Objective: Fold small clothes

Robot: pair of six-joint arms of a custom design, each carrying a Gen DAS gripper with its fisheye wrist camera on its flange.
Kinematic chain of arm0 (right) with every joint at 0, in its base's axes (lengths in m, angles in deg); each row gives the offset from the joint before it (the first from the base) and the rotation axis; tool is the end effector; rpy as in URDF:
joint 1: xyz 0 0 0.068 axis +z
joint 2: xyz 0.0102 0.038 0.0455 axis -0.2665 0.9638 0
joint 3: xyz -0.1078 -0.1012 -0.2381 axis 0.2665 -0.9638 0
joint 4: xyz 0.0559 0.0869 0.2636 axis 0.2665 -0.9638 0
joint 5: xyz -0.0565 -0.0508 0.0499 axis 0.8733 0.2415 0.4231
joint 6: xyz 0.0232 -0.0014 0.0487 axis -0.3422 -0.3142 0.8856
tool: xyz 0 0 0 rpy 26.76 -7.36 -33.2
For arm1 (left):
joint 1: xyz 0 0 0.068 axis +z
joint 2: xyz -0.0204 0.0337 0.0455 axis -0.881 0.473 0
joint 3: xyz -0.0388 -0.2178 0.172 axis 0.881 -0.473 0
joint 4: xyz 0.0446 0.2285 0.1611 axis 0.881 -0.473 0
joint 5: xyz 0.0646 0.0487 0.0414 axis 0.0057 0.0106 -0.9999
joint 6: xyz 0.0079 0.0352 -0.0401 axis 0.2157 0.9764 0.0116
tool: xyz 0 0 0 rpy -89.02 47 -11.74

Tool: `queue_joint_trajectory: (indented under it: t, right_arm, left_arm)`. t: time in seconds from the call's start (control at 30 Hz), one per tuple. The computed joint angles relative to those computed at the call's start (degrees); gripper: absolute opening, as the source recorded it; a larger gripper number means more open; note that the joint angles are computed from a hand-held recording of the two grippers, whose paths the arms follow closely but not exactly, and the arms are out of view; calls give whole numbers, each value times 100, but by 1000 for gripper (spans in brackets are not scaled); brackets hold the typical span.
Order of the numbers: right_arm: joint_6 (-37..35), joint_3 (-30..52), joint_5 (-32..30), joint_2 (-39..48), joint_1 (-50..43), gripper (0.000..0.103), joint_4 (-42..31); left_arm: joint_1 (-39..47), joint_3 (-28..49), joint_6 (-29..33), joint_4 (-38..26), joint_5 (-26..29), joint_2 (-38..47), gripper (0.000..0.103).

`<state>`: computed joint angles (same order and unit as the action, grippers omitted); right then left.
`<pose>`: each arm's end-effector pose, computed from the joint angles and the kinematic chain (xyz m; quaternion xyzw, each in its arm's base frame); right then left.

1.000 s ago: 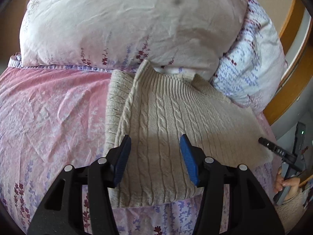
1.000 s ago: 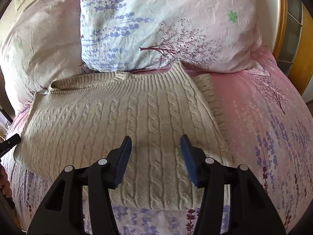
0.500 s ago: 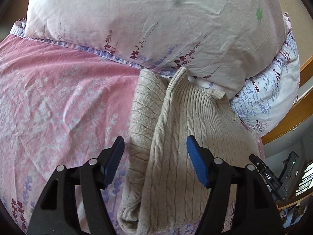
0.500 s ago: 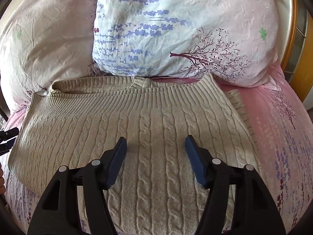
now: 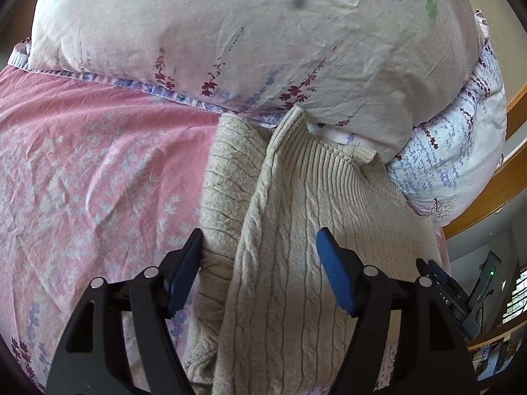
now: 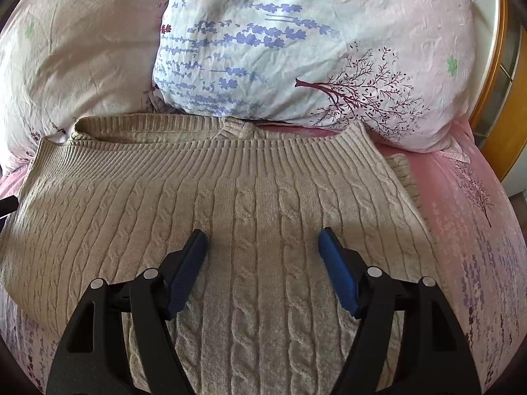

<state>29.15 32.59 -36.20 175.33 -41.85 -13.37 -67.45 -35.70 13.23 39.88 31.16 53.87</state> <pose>0.2838 -0.1246 0.0350 -0.0399 0.8936 0.0124 0.4469 0.2666 -0.0360 0.0818 -0.1463 0.9178 -0.2246 0.2928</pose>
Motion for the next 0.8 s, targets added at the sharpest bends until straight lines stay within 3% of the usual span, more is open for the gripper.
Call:
queue_joint_trajectory:
  t: [0.13,0.3,0.37,0.4,0.43,0.53,0.67,0.8]
  right_arm:
    - [9,16,-14,21,11,73,20]
    - [-73,28,-148,-57,-95,73,-147]
    - [-95,44,-182,-80,-114,73,-225]
    - [-110,64,-208,-86,-126,73,-275]
    - [-125,77,-252,-106,-152,73,-343]
    - [-198,172,-432,-144,-247,73,-613]
    - [-291,290,-758,-200,-417,73,-982]
    - [-363,433,-1599,-301,-919,73,-1461]
  left_arm:
    - [59,97,-186,93,289,182,55]
    - [96,229,-526,298,709,464,48]
    - [119,292,-707,366,870,592,39]
    - [151,312,-837,445,1007,677,27]
    - [195,281,-983,592,1167,718,24]
    - [218,130,-1296,1025,1426,580,22]
    - [-99,100,-1561,975,1387,16,20]
    - [-669,254,-2130,1168,1291,-272,20]
